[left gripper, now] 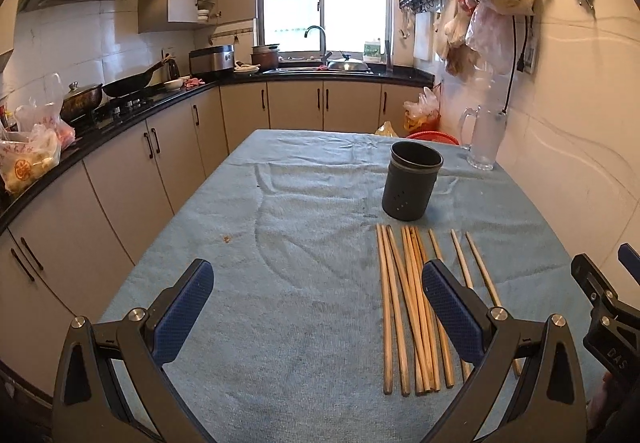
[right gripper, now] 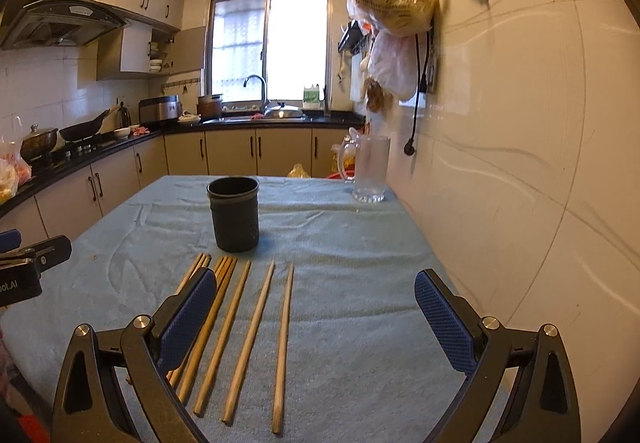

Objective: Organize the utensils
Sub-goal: 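Move both tools toward the row of wooden chopsticks, then close the left tool on one wooden chopstick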

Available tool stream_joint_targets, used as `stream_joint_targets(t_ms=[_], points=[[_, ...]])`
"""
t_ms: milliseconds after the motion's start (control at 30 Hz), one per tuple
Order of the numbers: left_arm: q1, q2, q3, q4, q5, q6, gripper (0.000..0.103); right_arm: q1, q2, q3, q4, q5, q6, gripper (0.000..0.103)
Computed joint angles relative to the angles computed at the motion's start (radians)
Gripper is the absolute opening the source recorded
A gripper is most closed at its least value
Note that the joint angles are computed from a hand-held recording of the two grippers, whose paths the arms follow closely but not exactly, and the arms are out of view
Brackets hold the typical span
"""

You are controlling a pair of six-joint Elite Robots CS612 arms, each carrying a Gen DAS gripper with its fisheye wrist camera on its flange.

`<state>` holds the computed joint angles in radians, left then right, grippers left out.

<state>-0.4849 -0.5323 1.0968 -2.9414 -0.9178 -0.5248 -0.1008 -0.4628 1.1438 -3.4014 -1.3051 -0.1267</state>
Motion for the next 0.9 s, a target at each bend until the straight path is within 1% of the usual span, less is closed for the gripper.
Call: stream_joint_targets(t_ms=[533,733,900], points=[[0.015,0.018,-0.043,0.129,-0.075,-0.037,0.103,0.007,0.012,-0.025,0.088,-0.004,0.002,0.101],[0.020,0.023,-0.054,0.157,-0.095,-0.044,0.103,0.007,0.016,-0.033,0.117,-0.004,0.017,0.101],[0.024,0.028,-0.064,0.177,-0.111,-0.054,0.103,0.007,0.020,-0.045,0.148,-0.002,0.011,0.101]])
